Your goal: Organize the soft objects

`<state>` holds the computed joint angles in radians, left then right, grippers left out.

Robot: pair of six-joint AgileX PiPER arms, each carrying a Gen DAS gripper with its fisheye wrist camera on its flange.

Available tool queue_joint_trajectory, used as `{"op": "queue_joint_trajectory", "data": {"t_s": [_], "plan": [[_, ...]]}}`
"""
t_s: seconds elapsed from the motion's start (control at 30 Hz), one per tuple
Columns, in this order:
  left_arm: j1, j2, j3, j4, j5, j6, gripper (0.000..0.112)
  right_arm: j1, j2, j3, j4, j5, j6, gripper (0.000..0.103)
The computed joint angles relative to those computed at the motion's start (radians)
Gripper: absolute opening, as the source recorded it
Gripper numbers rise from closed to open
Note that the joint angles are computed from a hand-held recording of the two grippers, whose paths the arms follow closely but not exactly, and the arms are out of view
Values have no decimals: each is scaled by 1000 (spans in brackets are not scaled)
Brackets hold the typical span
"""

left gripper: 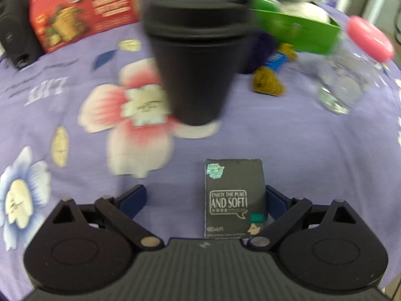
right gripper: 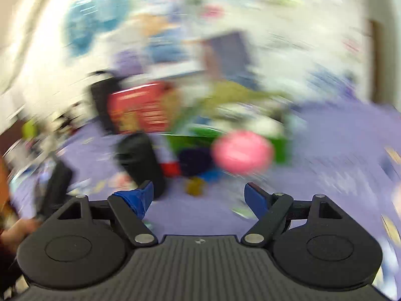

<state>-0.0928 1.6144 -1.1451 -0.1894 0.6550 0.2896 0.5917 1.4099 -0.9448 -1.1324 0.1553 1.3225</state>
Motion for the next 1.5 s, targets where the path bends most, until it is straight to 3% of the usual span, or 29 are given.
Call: {"op": "queue_joint_trajectory", "data": {"t_s": [0.1,0.13,0.2,0.3,0.37,0.43,0.73,0.93,1.07,1.17,1.23,1.33,1.5], "plan": [[73,6,0,-40,-7,60,96,17,138,-131,219,-2,-263,66],[88,12,-5,-36,-12,60,96,35,202,-193,254,47,-286,66],[127,23,-12,-69,-14,106,96,54,318,-293,240,131,-212,66],[177,42,-33,-148,6,198,96,98,471,-414,57,257,82,66],[198,49,-37,-188,12,262,96,136,568,-507,-17,368,155,66],[212,58,-41,-222,12,318,96,155,654,-619,26,477,93,66],[255,74,-40,-345,21,483,96,129,836,-902,217,608,-73,67],[258,63,-29,-349,32,517,96,123,828,-866,174,582,17,69],[280,66,-36,-378,62,539,96,128,784,-758,77,526,104,68],[279,70,-45,-374,71,519,96,121,746,-667,-24,475,208,55],[276,72,-50,-365,72,503,96,109,710,-613,-64,442,271,13],[269,72,-53,-345,70,474,96,100,670,-546,-113,397,326,4],[279,57,-42,-352,89,460,96,148,553,-376,-180,359,406,3]]}}
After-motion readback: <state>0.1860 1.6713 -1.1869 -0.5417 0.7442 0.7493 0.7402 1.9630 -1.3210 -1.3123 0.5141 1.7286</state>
